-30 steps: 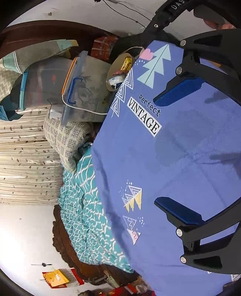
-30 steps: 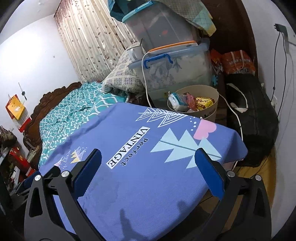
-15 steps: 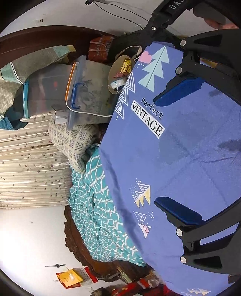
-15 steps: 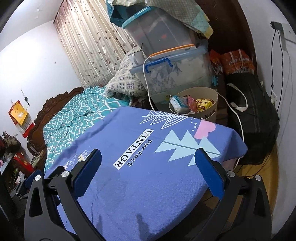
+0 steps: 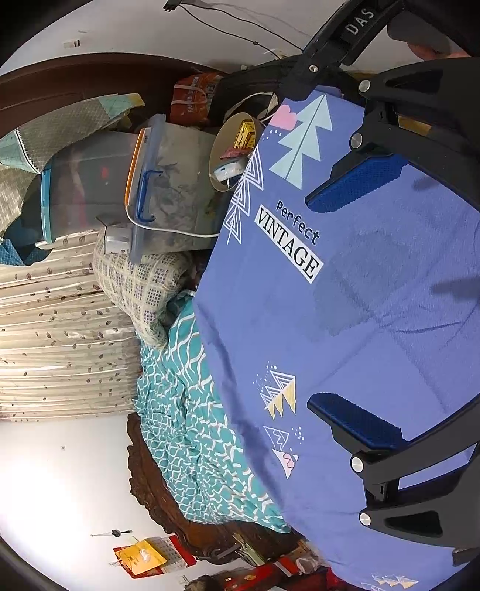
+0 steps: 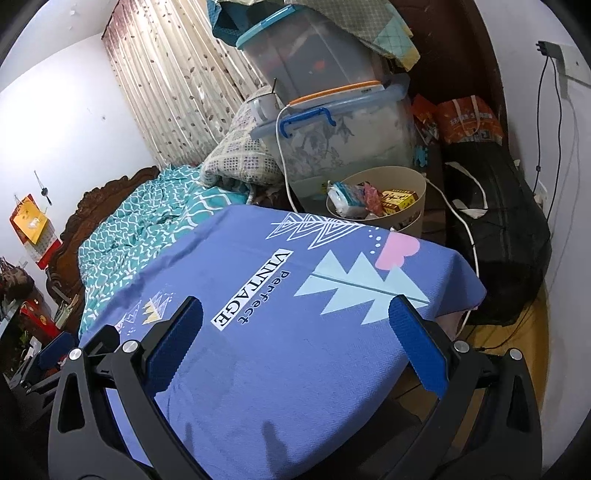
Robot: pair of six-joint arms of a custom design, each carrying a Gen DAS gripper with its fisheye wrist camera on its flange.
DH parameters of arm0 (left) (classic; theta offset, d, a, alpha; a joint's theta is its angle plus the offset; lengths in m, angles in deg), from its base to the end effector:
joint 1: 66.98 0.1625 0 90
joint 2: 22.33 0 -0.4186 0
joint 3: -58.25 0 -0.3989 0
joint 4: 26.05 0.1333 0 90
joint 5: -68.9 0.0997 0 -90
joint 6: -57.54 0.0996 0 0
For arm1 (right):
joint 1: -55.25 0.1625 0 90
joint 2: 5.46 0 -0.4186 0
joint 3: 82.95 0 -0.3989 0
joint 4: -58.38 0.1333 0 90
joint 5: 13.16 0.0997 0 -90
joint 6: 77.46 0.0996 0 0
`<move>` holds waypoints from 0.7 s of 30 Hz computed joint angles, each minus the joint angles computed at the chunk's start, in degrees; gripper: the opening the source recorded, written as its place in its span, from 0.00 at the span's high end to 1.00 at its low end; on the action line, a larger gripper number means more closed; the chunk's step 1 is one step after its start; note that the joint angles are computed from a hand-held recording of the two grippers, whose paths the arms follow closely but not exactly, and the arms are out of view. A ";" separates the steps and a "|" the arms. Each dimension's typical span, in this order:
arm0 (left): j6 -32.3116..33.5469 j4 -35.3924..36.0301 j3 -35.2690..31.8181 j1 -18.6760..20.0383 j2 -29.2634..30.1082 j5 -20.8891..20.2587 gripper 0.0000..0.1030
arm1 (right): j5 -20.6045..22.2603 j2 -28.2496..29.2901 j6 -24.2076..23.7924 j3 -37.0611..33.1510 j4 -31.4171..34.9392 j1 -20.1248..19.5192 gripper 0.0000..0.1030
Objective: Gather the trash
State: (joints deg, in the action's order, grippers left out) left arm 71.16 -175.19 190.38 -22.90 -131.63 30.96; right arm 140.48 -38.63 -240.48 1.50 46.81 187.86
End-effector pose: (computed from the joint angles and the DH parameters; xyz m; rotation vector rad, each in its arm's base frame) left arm -0.1011 -0.3928 0.4125 0.8013 2.1237 -1.0104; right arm 0.4185 -0.3899 -0.0247 -0.1313 -2.1947 1.5107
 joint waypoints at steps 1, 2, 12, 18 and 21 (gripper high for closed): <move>0.35 -0.19 0.04 0.08 -0.03 -0.27 0.08 | 0.49 0.01 0.08 -0.14 0.10 0.15 0.03; 0.62 -0.42 0.11 0.16 -0.01 -0.46 0.08 | 0.91 0.12 0.04 -0.32 0.09 0.20 0.03; 4.61 -0.09 -1.78 4.02 2.39 -7.39 0.08 | 7.73 4.13 10.74 -5.72 10.34 1.68 0.03; 3.08 0.95 -2.11 2.39 2.99 -7.65 0.08 | 11.53 3.65 14.02 -3.58 12.05 3.52 0.03; 0.26 1.00 -0.98 0.75 2.30 -6.61 0.08 | 11.38 1.57 9.00 -0.62 8.49 3.82 0.03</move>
